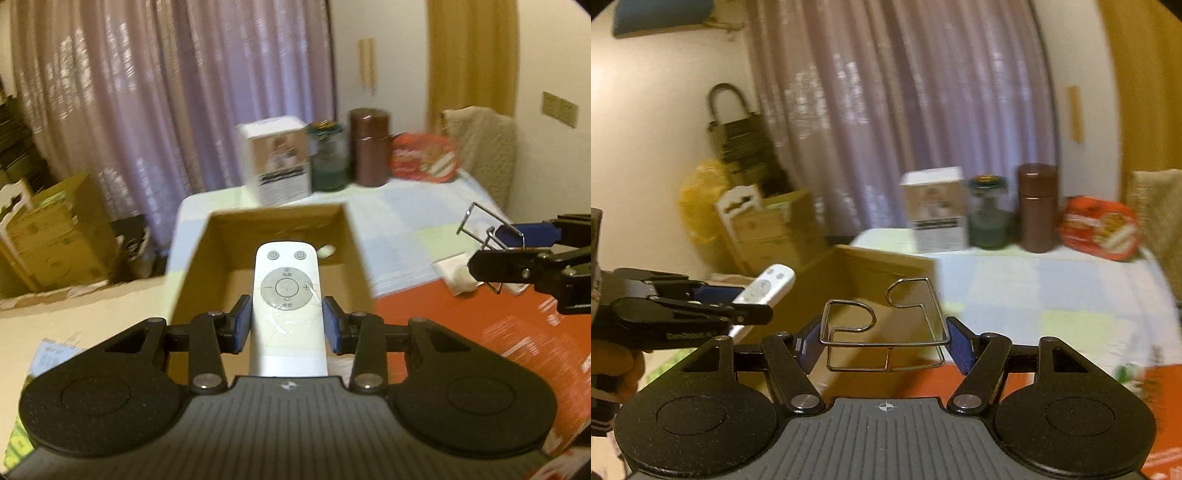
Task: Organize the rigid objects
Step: 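Carry the remote and wire rack into the box and release both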
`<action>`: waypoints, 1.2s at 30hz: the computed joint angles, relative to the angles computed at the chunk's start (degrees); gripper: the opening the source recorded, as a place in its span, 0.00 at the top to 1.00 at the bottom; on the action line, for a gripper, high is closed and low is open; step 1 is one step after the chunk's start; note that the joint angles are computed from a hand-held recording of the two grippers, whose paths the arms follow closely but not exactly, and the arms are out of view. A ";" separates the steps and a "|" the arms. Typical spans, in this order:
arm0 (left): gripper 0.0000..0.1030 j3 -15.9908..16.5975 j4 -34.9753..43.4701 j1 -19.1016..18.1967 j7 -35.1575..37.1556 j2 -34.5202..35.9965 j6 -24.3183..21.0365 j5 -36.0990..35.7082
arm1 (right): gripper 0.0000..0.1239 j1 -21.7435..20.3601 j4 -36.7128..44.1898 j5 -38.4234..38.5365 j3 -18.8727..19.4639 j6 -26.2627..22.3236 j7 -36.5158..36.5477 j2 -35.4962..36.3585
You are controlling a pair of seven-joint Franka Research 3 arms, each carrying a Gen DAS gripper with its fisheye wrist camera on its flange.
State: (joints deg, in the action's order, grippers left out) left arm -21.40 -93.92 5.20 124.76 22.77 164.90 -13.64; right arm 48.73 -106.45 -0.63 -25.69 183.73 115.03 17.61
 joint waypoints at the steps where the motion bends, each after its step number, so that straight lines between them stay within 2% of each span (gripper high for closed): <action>1: 0.66 0.41 0.21 0.24 -0.01 0.28 -0.21 0.23 | 0.47 -3.05 2.38 1.06 3.90 -0.40 -0.98 1.65; 4: 0.66 1.39 1.08 0.91 -0.32 1.50 -0.76 0.94 | 0.47 -9.10 8.94 3.13 12.00 -1.52 -4.14 6.57; 7: 0.66 1.70 2.05 1.71 -0.62 2.94 -1.36 1.27 | 0.47 -10.64 15.11 4.03 14.55 -3.11 -6.18 11.67; 11: 0.66 2.01 3.10 2.42 -0.68 4.87 -1.82 2.29 | 0.47 -9.10 20.72 3.74 12.87 -4.96 -6.12 16.61; 24: 0.66 2.15 7.44 2.34 -2.27 9.66 -3.86 5.34 | 0.47 -14.14 30.38 2.61 17.53 -10.97 -10.14 23.65; 33: 0.65 3.26 9.11 0.94 -4.42 11.13 -4.88 7.76 | 0.47 -15.69 30.91 2.81 19.50 -12.37 -10.74 23.91; 36: 0.65 2.79 8.22 1.25 -4.57 10.77 -3.21 7.82 | 0.47 -15.59 30.72 2.89 19.31 -12.45 -10.47 23.77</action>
State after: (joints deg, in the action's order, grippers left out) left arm -18.61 -85.70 6.45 120.18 33.54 161.69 -5.82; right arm 33.13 -75.73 2.26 -6.38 171.28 104.57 41.38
